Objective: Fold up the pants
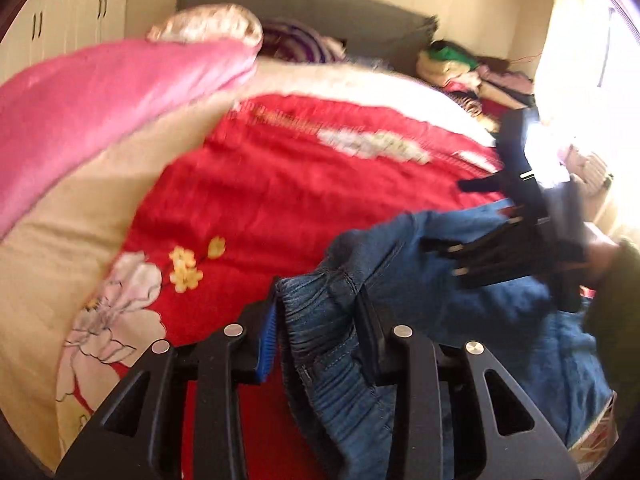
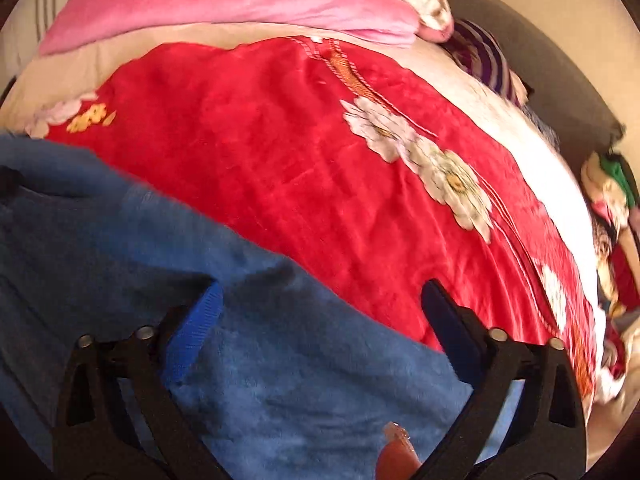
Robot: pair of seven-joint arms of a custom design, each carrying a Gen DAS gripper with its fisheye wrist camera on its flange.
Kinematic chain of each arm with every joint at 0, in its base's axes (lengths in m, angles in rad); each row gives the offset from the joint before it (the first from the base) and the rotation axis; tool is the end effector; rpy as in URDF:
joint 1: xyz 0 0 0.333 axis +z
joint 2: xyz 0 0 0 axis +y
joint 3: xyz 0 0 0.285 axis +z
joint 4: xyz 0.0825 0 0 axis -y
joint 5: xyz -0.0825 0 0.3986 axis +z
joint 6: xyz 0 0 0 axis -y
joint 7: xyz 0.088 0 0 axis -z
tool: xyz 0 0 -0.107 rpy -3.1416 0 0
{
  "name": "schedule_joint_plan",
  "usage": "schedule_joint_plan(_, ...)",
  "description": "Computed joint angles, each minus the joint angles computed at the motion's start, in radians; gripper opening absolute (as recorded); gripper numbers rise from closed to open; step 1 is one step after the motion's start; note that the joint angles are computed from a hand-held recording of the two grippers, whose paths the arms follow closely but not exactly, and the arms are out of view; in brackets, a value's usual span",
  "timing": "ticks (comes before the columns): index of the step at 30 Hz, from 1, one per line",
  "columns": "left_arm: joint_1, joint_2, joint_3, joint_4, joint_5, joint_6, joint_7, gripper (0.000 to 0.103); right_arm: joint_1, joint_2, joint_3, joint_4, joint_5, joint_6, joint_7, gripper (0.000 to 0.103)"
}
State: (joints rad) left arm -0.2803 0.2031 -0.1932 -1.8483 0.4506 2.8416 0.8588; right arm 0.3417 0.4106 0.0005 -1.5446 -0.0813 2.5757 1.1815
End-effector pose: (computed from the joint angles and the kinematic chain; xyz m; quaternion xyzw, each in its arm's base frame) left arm 0.5850 -0.3165 0.4702 -0.6088 0.6849 -0.3485 0.1971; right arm 0.6812 0.2441 0.4524 -0.8795 0.3640 -0.2422 0.1880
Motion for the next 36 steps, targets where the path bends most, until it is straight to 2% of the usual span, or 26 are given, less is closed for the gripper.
schedule_joint_plan(1,0.005,-0.012,-0.008,-0.016,-0.012,0.018,0.016,0.031,-0.006,0.003,0.011,0.002,0.015,0.001,-0.020,0.074)
schedule_joint_plan(2,0.004,-0.021,-0.011,-0.025,-0.015,0.022,0.024,0.030,-0.019,0.004,0.030,0.003,0.045,-0.010,-0.053,0.055)
schedule_joint_plan(4,-0.012,-0.030,-0.001,-0.030,0.028,0.009,0.002,0.028,-0.049,0.011,0.067,0.021,0.128,-0.063,-0.128,0.031)
schedule_joint_plan(6,-0.013,-0.031,0.002,-0.029,0.044,-0.005,-0.007,0.028,-0.051,-0.012,0.070,-0.013,0.168,-0.054,-0.143,0.019)
schedule_joint_plan(7,-0.009,-0.031,0.000,-0.029,0.035,-0.011,-0.002,0.028,-0.055,-0.026,0.071,-0.028,0.191,-0.054,-0.143,0.006)
schedule_joint_plan(8,-0.003,-0.033,-0.004,-0.031,0.021,-0.015,0.005,0.028,-0.058,-0.050,0.070,-0.055,0.214,-0.041,-0.138,0.003)
schedule_joint_plan(13,0.008,-0.060,-0.016,-0.044,-0.005,-0.036,0.048,0.028,-0.107,-0.203,0.095,-0.223,0.406,0.066,-0.190,0.001)
schedule_joint_plan(16,0.006,-0.073,-0.024,-0.044,-0.009,-0.046,0.085,0.028,-0.105,-0.304,0.091,-0.328,0.467,0.131,-0.206,0.001)
schedule_joint_plan(20,0.015,-0.105,-0.044,-0.070,-0.083,-0.028,0.182,0.028,-0.090,-0.424,0.078,-0.453,0.514,0.192,-0.202,0.001)
schedule_joint_plan(28,0.018,-0.166,-0.070,-0.142,-0.288,0.008,0.438,0.028,-0.066,-0.633,0.069,-0.685,0.462,0.271,-0.101,0.001)
schedule_joint_plan(32,-0.003,-0.221,-0.079,-0.203,-0.501,0.007,0.657,0.028,-0.059,-0.744,0.067,-0.809,0.452,0.300,-0.061,0.000)
schedule_joint_plan(36,-0.051,-0.277,-0.064,-0.268,-0.642,0.006,0.801,0.028,-0.072,-0.885,0.088,-0.958,0.419,0.319,0.015,0.001)
